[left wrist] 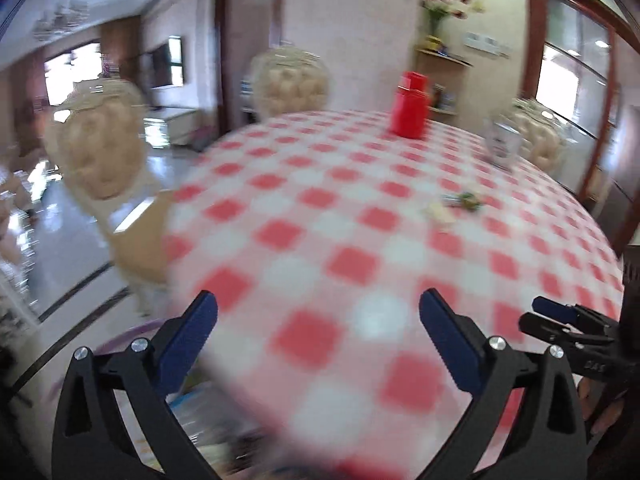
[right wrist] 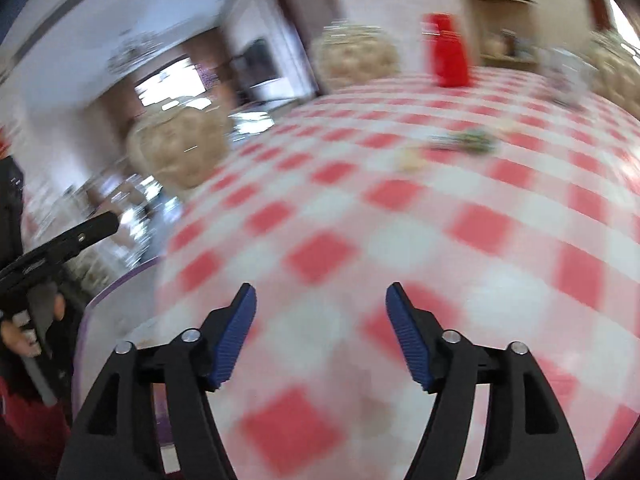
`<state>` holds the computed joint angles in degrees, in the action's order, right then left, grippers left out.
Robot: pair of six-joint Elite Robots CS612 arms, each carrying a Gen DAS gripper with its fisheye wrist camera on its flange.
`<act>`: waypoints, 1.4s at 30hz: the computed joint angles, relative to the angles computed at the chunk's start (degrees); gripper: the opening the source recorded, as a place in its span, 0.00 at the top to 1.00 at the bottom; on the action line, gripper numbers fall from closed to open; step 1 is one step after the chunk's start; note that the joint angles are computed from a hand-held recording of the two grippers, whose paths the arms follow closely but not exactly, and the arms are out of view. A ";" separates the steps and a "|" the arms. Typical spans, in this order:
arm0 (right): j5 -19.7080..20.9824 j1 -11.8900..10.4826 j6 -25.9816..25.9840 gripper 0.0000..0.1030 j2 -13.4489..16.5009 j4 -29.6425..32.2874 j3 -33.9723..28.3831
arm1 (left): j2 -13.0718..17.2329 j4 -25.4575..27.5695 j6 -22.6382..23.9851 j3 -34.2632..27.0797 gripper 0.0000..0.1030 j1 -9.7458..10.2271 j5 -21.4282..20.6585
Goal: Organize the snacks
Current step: 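Grasp the green garlic peas packet with the right tool while the left tool grasps the yellow bread bag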
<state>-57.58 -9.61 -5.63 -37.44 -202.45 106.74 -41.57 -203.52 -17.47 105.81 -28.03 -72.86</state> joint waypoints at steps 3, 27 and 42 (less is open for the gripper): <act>-2.67 -2.20 3.87 0.29 0.83 0.06 -1.41 | 3.64 5.18 0.89 -7.78 0.02 -1.08 -4.29; -11.40 -1.25 -3.45 0.28 14.26 25.29 -36.83 | 21.88 42.41 -5.18 -47.34 0.02 -1.50 -3.25; -17.83 0.06 -7.55 0.64 14.06 28.54 -38.83 | 22.36 40.66 -1.29 -47.88 0.20 -1.04 -4.19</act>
<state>-75.41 -9.56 -13.18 -23.39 -173.91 67.91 -19.21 -162.87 -18.75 57.93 -29.07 -77.05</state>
